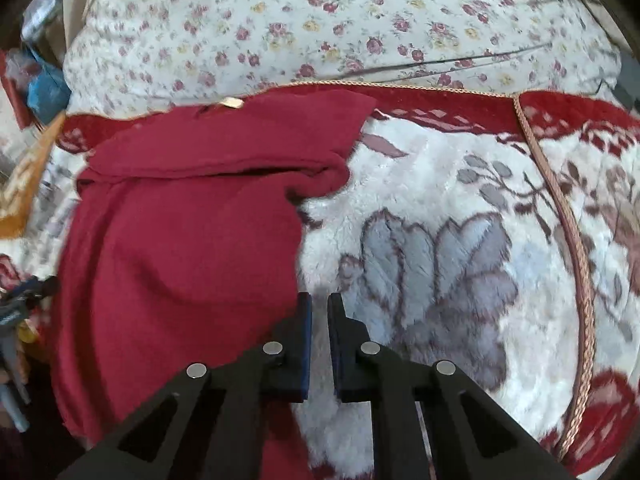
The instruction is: Fold small clothes
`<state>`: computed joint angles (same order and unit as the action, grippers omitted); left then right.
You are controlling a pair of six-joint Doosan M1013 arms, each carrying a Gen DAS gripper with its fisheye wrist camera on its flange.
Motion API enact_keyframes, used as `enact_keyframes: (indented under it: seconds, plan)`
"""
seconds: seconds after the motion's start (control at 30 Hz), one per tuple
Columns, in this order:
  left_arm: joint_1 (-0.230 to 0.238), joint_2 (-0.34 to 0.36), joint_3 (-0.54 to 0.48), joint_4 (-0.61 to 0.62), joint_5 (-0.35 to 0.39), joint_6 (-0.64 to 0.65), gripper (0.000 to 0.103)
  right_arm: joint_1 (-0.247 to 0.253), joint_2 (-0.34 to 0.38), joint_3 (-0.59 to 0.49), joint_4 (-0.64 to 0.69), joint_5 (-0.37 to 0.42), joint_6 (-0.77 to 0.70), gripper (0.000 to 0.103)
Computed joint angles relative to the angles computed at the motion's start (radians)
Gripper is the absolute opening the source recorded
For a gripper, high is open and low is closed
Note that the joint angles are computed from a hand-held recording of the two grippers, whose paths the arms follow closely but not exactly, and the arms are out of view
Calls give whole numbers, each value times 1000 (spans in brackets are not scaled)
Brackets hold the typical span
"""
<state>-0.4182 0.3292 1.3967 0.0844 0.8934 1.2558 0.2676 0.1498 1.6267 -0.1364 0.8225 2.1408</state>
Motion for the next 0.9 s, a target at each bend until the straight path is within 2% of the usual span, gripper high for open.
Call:
enact_keyframes:
  seconds: [0.07, 0.1, 0.13, 0.2, 0.27, 0.4, 0.47, 0.53, 0.6, 0.73, 0.9]
  plan:
    - [1, -3, 2, -10, 5, 0, 97, 1, -21, 13, 39, -11, -33, 34]
    - [1, -6, 4, -17, 10, 3, 97, 11, -28, 15, 30, 11, -36, 60]
    - [2, -11, 10, -34, 18, 12, 97, 21, -28, 12, 17, 34, -33, 73]
    - [7, -26, 25, -82, 19, 38, 97, 40, -35, 15, 14, 80, -55, 75]
    - [14, -44, 47, -145, 19, 71, 97, 44, -49, 33, 47, 91, -87, 75]
    - [19, -80, 92, -222, 24, 125, 97, 27, -71, 71, 161, 110, -135, 76]
    - [17, -91, 111, -232, 40, 142, 97, 16, -75, 89, 225, 118, -171, 76]
    - [12, -99, 129, -231, 65, 145, 97, 17, -71, 96, 235, 146, -177, 76]
    - [13, -102, 140, -232, 86, 142, 97, 18, -79, 111, 254, 132, -197, 77]
    - [11, -101, 161, -240, 132, 128, 97, 14, -90, 132, 372, 112, -316, 77]
    - [7, -88, 158, -267, 159, 148, 97, 39, -65, 112, 330, 154, -366, 79]
